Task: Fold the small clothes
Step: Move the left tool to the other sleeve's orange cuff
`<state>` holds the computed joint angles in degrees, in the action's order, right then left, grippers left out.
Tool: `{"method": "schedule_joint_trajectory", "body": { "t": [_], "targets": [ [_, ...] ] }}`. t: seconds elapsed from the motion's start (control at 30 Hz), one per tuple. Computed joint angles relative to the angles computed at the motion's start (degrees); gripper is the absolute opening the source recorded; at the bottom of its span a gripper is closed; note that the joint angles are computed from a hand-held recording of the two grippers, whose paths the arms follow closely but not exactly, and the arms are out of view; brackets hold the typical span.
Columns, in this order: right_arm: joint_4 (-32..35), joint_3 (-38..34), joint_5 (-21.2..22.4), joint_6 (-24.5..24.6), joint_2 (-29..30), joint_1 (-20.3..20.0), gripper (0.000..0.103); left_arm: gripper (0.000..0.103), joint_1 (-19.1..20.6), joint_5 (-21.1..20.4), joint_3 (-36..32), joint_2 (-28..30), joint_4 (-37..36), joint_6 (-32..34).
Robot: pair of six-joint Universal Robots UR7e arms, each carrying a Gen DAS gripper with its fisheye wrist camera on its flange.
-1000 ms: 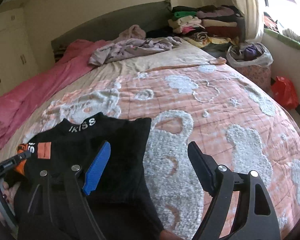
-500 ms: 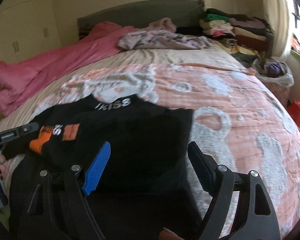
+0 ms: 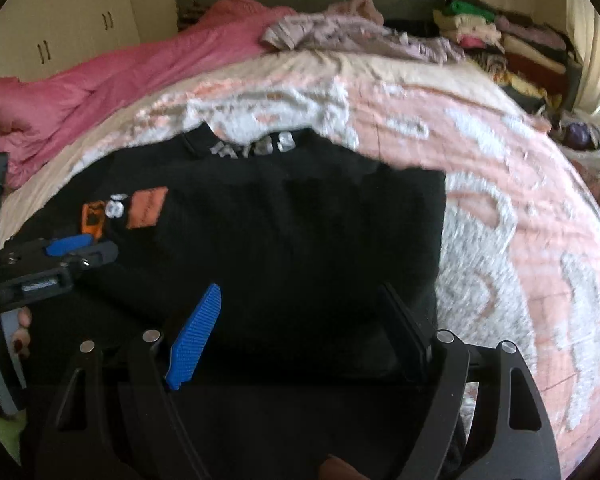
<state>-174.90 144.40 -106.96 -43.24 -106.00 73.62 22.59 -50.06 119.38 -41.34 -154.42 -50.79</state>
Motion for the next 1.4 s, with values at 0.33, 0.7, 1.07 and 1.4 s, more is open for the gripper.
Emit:
{"method": "schedule_joint_trajectory", "body": {
  "t": [0.33, 0.7, 1.07, 1.4],
  "targets": [
    [-0.7, 0.6, 1.7, -1.2, 0.5, -2.7, 0.081, 0.061, -1.1, 0.5, 0.0, 0.0, 1.4, 0.3],
    [9.0, -0.6, 9.6, 2.5, -9.6, -6.4, 0.088, 0.076, -3.9, 1.3, 2.2, -3.2, 2.8, -3.4],
    [14.9, -0.8, 13.9, 3.2, -19.8, -6.4, 0.092, 0.090, -6.6, 3.3, 4.7, -7.7, 4.9, -7.2],
    [19.0, -4.2, 13.0, 5.1, -23.4, 0.7, 0.093, 0.093, -9.6, 7.0, 7.7, -14.8, 12.8, -13.9]
  ]
}}
